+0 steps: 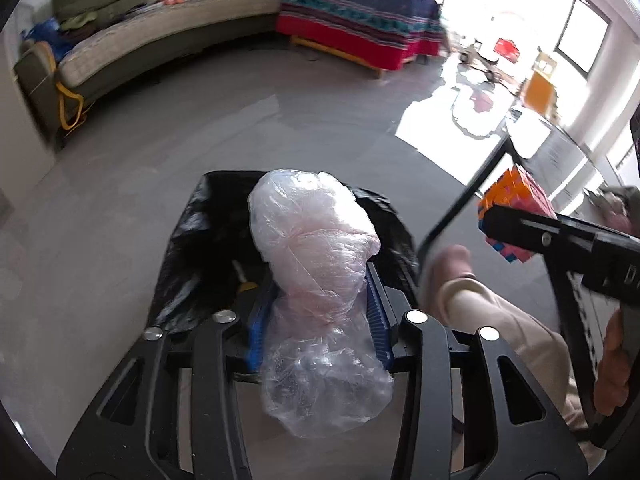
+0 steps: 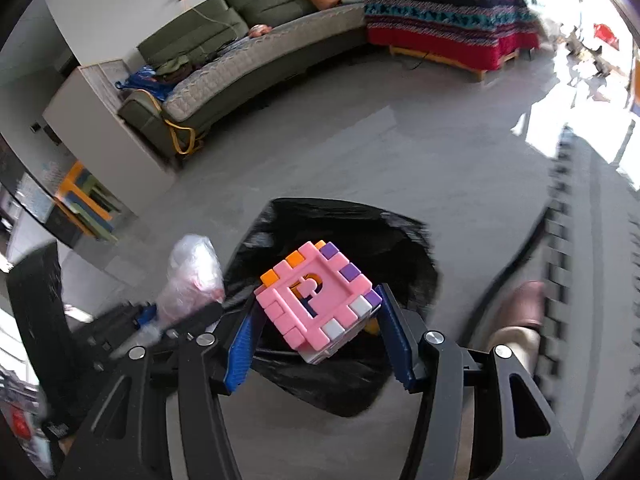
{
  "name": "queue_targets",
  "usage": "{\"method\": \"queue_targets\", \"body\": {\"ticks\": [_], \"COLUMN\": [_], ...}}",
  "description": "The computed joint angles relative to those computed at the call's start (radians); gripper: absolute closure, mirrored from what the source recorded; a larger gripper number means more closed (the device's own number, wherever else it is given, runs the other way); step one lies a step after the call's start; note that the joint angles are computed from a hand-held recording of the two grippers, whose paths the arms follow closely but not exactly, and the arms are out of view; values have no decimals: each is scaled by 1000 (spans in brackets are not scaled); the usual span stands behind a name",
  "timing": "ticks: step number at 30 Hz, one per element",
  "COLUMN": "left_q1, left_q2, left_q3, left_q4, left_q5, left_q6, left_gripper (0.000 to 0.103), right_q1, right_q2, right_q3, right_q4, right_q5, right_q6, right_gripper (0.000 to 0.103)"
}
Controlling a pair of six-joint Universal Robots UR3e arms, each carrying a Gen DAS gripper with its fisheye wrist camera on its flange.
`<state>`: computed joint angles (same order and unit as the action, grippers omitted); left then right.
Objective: Collect trash
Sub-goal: 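Carry bag and pink block to the black trash bag and open both tools, then grasp the grey cloth with the left tool while the right tool grasps the white plastic bag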
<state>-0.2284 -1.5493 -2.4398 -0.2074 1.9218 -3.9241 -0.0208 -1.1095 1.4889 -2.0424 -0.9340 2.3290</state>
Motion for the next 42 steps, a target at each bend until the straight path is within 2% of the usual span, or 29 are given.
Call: {"method": "queue_targets", "body": {"ticks": [1,2,4,11,21,26,30,34,42], "left_q1": [11,12,1,79,-41,-76,-110,-157,-220], "left_q2": [9,15,31,55,-58,-112,-164,-256,-450], "left_q3": [-7,-9,-13,-56,135,208,297,467,804], "left_q4": [-9,-24,-57,6,-58,-58,-73,-130,-205], "left_q5": [8,32,96,14,50,30,19,15,-43], "left_q6": [-13,-35,-78,-9,11,10,11,55,124], "left_gripper": [11,7,6,6,6,6,6,6,6], "right_q1": [22,49,70,35,-63,-125,-214,-302,-464], "right_q2": [19,41,51,12,-35,-64,-111,-136,-97], "right_q3": [-30,-59,-75,-32,-7,10,45,44,-66], "right_q4": [10,-12,-49,-81,-32,3,32,54,117], "right_q5": [-9,-28,-30,-11,34,57,84,107,133], "right_q6": [20,62,96,74,45,9,-45,-66,-87], "right_gripper": [23,22,22,22,22,22,22,22,22]}}
